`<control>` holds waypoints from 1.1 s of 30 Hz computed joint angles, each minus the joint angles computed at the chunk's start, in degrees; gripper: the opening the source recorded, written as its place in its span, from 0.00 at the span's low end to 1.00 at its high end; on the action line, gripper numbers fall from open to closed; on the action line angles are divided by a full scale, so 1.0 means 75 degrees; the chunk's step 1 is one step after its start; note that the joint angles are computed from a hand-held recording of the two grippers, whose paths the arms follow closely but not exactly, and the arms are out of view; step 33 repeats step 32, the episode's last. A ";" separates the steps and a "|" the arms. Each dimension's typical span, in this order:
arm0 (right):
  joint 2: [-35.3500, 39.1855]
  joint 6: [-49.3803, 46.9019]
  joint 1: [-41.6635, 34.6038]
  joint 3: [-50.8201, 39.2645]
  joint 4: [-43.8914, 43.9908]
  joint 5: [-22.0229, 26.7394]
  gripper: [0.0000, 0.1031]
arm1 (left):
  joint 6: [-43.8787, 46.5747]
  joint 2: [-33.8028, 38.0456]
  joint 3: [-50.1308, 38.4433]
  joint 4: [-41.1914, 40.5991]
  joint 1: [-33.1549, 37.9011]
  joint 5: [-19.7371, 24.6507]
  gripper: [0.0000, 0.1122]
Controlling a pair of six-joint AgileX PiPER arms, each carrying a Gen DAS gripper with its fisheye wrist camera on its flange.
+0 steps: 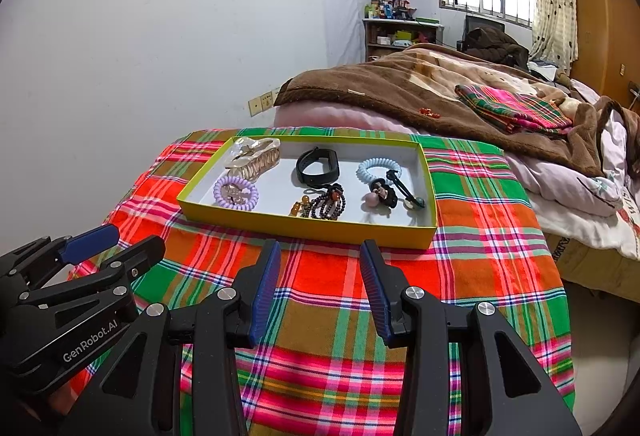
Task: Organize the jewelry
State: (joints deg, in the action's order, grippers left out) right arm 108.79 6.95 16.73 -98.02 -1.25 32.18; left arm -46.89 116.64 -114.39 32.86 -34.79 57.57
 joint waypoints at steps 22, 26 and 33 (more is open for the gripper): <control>0.0024 0.0011 -0.0014 -0.0006 0.0010 0.0018 0.41 | 0.0005 0.0076 -0.0112 -0.0059 0.0017 0.0129 0.48; 0.0015 0.0020 -0.0022 0.0019 0.0005 -0.0013 0.41 | 0.0023 0.0050 -0.0070 -0.0127 0.0031 0.0075 0.48; 0.0019 0.0042 -0.0027 0.0012 -0.0002 -0.0003 0.41 | 0.0007 0.0081 -0.0136 -0.0210 0.0060 0.0142 0.49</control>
